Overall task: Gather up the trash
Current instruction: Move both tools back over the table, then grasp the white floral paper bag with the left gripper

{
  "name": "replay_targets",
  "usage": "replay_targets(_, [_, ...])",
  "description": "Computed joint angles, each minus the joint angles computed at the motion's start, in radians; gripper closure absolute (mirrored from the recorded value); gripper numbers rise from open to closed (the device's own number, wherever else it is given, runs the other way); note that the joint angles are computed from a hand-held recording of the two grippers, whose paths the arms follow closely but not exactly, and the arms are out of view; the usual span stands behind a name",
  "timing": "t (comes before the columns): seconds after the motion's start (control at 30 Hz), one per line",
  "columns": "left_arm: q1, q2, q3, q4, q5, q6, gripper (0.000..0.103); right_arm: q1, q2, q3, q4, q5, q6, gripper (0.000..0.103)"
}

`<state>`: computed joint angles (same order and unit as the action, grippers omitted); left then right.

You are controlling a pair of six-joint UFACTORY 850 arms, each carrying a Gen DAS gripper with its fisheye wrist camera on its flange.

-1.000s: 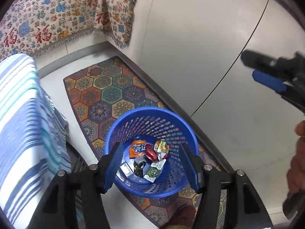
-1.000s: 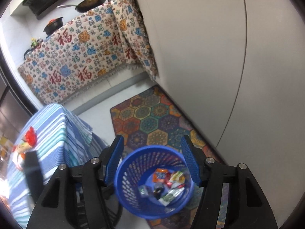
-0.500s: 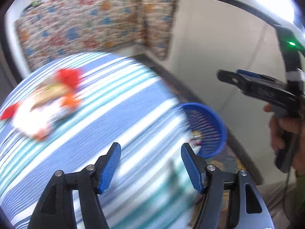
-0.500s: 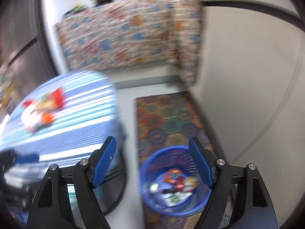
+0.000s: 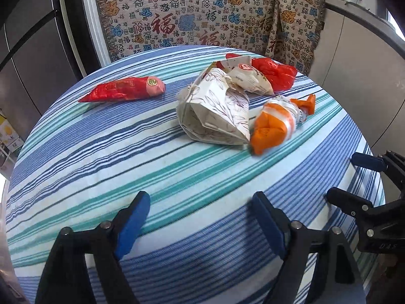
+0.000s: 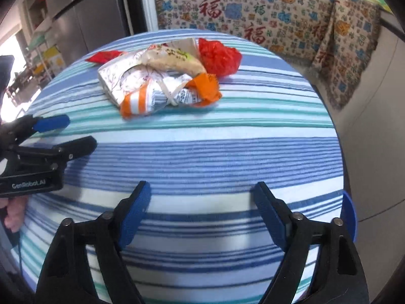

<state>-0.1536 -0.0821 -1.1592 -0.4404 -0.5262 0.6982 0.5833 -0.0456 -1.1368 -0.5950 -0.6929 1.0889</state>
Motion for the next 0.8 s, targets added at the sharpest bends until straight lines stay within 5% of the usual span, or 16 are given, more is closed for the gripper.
replay_targets(0.13, [0.021, -0.042, -0.036, -0.041, -0.011, 0.069, 0.000, -0.018, -0.033, -0.024, -0.027, -0.016, 0.072, 0.004])
replay_targets(0.4, [0.028, -0.078, -0.076, -0.083, -0.035, 0.134, 0.000, -0.033, -0.069, -0.056, -0.046, -0.007, 0.079, 0.000])
replay_targets(0.63, [0.105, -0.109, -0.170, -0.394, -0.197, 0.359, 0.002, -0.037, -0.067, -0.054, -0.044, -0.002, 0.072, 0.000])
replay_targets(0.8, [0.056, -0.224, -0.333, -0.280, -0.257, 0.252, 0.002, -0.039, -0.065, -0.052, -0.042, 0.002, 0.067, 0.000])
